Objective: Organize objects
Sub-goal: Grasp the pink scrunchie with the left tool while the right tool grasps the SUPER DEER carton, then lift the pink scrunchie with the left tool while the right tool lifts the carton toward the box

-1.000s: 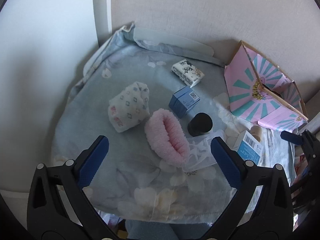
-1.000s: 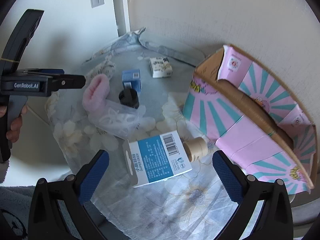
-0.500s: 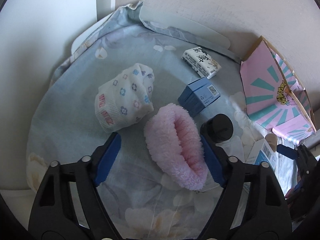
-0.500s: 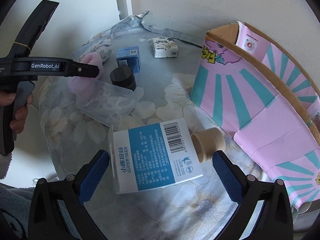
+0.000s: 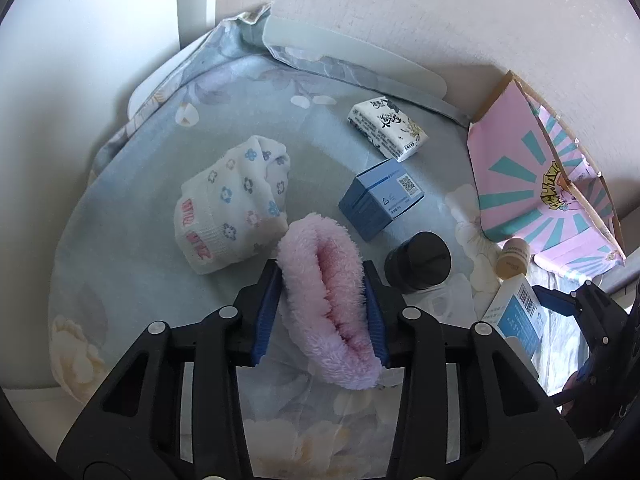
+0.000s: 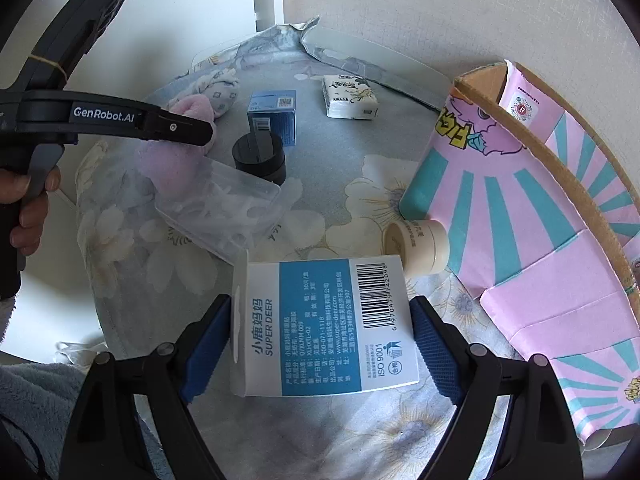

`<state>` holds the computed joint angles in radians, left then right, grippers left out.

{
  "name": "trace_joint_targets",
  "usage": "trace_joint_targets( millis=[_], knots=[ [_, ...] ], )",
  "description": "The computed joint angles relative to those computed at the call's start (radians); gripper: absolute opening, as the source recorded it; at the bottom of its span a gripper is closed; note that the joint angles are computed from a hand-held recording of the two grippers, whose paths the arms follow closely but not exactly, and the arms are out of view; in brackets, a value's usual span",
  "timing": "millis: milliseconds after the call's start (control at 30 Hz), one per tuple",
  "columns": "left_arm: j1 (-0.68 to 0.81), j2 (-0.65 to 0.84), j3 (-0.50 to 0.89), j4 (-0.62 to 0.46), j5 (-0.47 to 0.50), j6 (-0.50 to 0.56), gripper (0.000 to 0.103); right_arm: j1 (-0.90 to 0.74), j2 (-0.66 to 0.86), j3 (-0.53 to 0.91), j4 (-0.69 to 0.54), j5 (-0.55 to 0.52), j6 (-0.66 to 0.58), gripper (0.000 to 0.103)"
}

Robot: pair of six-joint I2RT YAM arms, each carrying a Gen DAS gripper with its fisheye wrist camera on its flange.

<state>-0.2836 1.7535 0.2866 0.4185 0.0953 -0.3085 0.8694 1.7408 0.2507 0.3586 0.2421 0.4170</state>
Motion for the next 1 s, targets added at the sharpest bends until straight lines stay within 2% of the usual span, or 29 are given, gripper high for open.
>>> trace_joint_targets(
  millis=[267, 500, 700, 800, 900, 967, 1000],
  knots=[
    [0.013, -0.111, -0.019, -0.061, -0.001, 0.014, 0.033, 0.018, -0.089, -0.003, -0.071, 0.021, 0.042, 0.085],
    [0.010, -0.256, -0.023, -0.165, -0.006, 0.019, 0.030, 0.052, -0.244, 0.007, -0.213, 0.066, 0.097, 0.085],
    [0.000, -0.287, -0.010, -0.229, 0.011, 0.005, 0.031, 0.085, -0.322, 0.013, -0.294, 0.091, 0.145, 0.085],
    [-0.035, -0.331, -0.011, -0.278, -0.045, -0.014, 0.031, 0.086, -0.318, 0.015, -0.295, 0.089, 0.169, 0.085],
    [-0.070, -0.270, 0.014, -0.289, -0.091, -0.023, 0.033, 0.098, -0.328, 0.015, -0.306, 0.086, 0.199, 0.085],
    [-0.063, -0.206, 0.020, -0.251, -0.081, -0.027, 0.035, 0.101, -0.331, 0.015, -0.306, 0.083, 0.205, 0.085],
    [-0.052, -0.184, 0.014, -0.218, -0.063, -0.032, 0.045, 0.104, -0.331, 0.014, -0.307, 0.083, 0.207, 0.085]
  ],
)
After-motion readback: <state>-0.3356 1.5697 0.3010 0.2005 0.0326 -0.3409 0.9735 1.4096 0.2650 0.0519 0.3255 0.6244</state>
